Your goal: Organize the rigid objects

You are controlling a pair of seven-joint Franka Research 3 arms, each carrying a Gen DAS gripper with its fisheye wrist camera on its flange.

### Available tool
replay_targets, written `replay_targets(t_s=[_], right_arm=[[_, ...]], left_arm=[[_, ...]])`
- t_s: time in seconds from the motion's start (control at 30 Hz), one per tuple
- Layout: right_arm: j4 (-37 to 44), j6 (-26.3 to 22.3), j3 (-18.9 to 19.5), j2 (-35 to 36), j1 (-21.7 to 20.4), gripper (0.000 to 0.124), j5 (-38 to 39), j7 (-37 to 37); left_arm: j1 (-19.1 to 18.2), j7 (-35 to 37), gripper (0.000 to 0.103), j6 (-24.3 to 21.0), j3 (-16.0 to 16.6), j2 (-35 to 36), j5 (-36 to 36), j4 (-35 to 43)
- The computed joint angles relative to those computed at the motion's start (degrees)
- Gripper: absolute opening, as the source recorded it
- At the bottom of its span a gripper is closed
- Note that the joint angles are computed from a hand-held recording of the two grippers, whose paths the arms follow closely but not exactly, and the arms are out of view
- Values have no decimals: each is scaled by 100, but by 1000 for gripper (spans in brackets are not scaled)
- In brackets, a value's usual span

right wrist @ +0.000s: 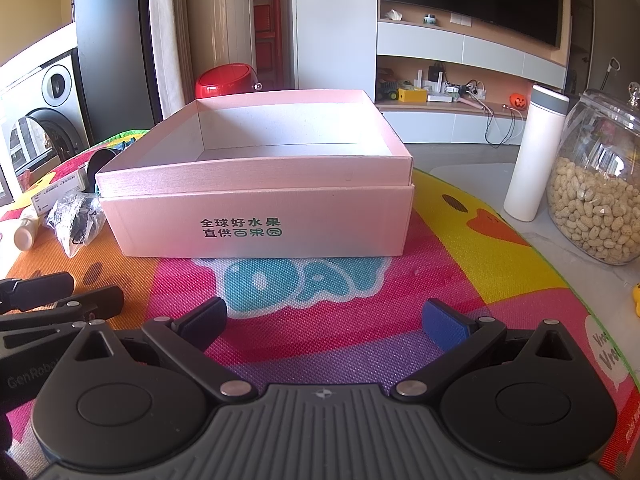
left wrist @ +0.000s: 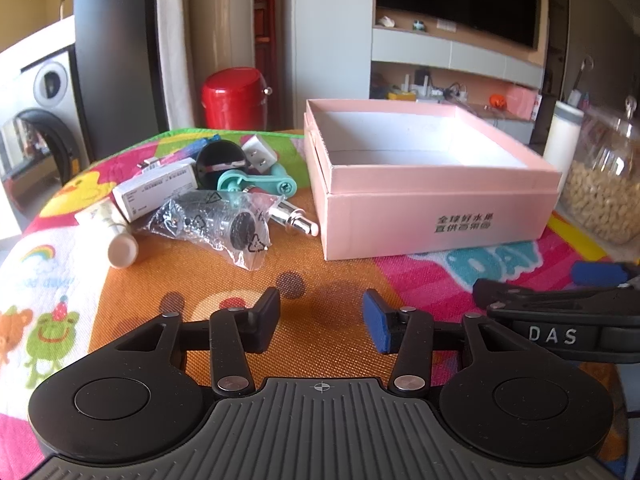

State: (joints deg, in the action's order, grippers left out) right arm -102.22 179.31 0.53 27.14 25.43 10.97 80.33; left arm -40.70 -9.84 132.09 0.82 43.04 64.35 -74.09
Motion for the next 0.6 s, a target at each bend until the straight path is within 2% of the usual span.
replay_targets(t_s=[0.07,0.17,0.23,0.33,0.37,0.43,0.53,0.57,0.6], right_arm=[[28,-115,180,-20,-169,103,24,-140],[304,-741,792,5,-769,103,261,-708],[374,-960,858,-7,-841,103,392,-922],[470,-1170,561,-4,-575,103,258,-859],[482,-1189,485,-3,-503,103,222,-802],[451,-1139,403,-13,-418,103,177,-727],[501,-1217,405,2,-428,103,184,-720],[474,-1237,420,-26,-458,103,197,-748],[484,-1262,412,-25,-454,103,190,-743]], left_arm=[[59,-384,44,401,0,-248,99,-378],[137,-1030,45,901,25,-833,445,-1105],[37,-1732,47,625,132,-1327,950,-1623],[140,-2243,45,-57,146,-1972,1122,-2267],[312,-2144,44,-150,98,-2096,897,-2383],[778,-1660,44,-23,-56,-2160,261,-2432],[1561,-786,44,595,-355,-1947,-570,-2325],[1753,-469,46,656,-448,-1811,-838,-2197],[1857,-333,53,710,-464,-1703,-960,-2113]])
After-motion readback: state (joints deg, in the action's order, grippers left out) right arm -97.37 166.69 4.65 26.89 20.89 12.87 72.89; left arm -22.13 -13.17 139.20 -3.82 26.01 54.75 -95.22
